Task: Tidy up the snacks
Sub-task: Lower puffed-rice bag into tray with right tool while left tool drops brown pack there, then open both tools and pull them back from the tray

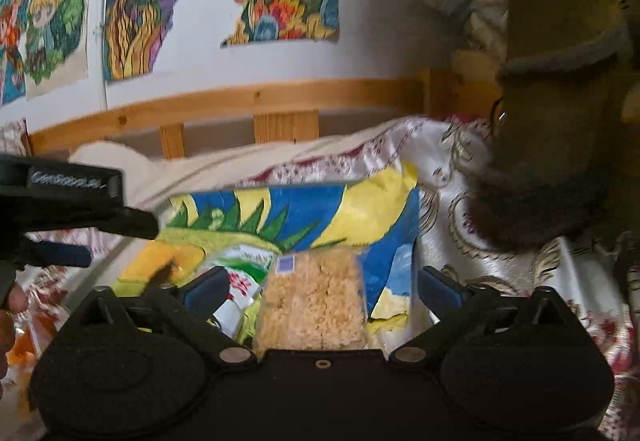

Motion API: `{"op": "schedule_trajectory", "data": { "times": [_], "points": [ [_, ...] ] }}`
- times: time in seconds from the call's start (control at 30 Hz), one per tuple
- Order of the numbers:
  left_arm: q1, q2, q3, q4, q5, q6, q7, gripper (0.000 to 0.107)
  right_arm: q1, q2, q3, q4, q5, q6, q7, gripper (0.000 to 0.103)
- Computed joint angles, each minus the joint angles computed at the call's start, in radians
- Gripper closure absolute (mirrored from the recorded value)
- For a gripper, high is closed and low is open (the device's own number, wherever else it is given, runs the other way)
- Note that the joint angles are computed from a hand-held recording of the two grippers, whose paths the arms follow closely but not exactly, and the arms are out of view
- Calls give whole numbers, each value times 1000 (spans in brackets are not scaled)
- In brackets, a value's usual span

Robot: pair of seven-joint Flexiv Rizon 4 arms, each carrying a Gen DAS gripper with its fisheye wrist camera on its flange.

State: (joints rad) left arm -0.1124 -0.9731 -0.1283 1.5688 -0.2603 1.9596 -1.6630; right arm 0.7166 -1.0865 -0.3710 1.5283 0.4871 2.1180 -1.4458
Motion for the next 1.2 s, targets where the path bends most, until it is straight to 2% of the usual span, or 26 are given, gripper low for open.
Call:
{"op": "schedule_trajectory", "data": {
  "times": [0.07, 0.2, 0.3, 0.57, 0.77, 0.9, 1.1, 1.2],
  "points": [
    [1, 29, 10, 58, 10, 58, -11, 10, 4, 32, 17, 43, 7, 48, -8, 1],
    [3, 89, 29, 187, 37, 187, -29, 8, 14, 94, 53, 115, 44, 136, -63, 1],
    [6, 133, 41, 283, 52, 280, -42, 5, 1, 147, 111, 170, 59, 203, -89, 1],
    [26, 252, 60, 533, 117, 464, -56, 4, 3, 266, 256, 341, 96, 381, -206, 1],
    [-13, 321, 103, 724, 80, 570, -21, 4, 41, 334, 334, 449, 170, 455, -348, 1],
    [-15, 361, 105, 818, 63, 585, -17, 4, 58, 359, 395, 503, 212, 489, -389, 1],
    [52, 401, 92, 919, 163, 581, -68, 4, 98, 369, 454, 557, 270, 527, -423, 1],
    [65, 426, 92, 963, 179, 553, -94, 4, 111, 372, 482, 581, 287, 535, -419, 1]
  ]
}}
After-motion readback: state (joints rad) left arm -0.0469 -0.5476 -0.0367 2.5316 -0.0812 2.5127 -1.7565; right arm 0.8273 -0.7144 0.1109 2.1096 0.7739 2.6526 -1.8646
